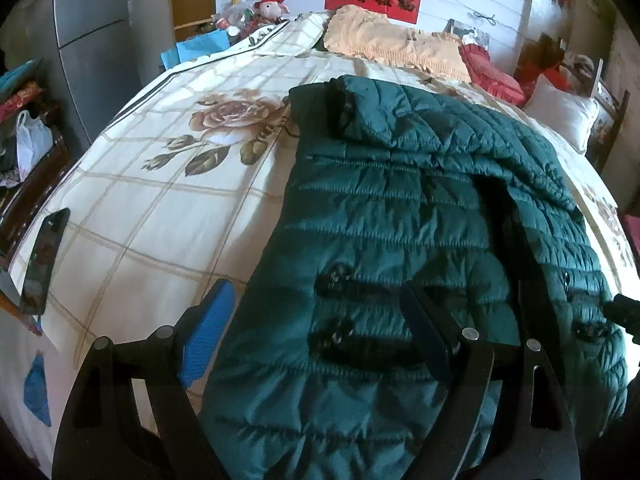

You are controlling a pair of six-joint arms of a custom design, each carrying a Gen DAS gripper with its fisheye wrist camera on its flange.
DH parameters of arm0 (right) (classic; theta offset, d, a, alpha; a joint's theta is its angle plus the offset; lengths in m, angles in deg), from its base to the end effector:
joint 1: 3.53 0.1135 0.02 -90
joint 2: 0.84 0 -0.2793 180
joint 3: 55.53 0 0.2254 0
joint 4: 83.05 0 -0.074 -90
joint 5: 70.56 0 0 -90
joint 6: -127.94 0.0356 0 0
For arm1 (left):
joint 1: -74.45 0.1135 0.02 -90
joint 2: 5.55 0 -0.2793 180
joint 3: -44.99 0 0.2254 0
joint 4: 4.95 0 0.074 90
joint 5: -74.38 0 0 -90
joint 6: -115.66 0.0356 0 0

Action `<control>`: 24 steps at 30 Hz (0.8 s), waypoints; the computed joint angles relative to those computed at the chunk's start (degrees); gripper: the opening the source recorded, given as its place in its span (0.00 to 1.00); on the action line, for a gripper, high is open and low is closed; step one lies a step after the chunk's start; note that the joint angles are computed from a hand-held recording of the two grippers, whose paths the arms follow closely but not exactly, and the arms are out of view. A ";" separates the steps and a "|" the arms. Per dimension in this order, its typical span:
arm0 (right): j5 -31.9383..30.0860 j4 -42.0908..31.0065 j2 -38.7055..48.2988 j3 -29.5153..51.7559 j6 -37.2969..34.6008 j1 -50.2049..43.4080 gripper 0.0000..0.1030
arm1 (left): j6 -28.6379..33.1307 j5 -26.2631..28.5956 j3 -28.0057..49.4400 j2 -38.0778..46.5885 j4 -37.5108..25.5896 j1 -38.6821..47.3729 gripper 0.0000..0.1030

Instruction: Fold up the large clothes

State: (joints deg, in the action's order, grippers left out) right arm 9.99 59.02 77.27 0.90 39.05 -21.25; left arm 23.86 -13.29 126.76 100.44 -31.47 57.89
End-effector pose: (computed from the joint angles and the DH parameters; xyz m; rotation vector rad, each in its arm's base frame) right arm 0.2181 -0.0636 0.2094 0.3666 2.5665 0.1103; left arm 0.3560 -0.1074 0.2047 0.3343 2.4421 -0.1897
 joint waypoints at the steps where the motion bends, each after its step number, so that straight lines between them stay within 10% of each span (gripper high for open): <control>1: 0.08 -0.24 -0.98 -0.53 0.15 0.41 0.75 | 0.11 0.16 -0.56 -0.33 0.05 0.26 0.82; 24: 0.56 -5.52 -9.37 -5.31 -0.29 0.55 0.77 | 1.85 3.17 -8.38 -3.61 -0.53 4.22 0.82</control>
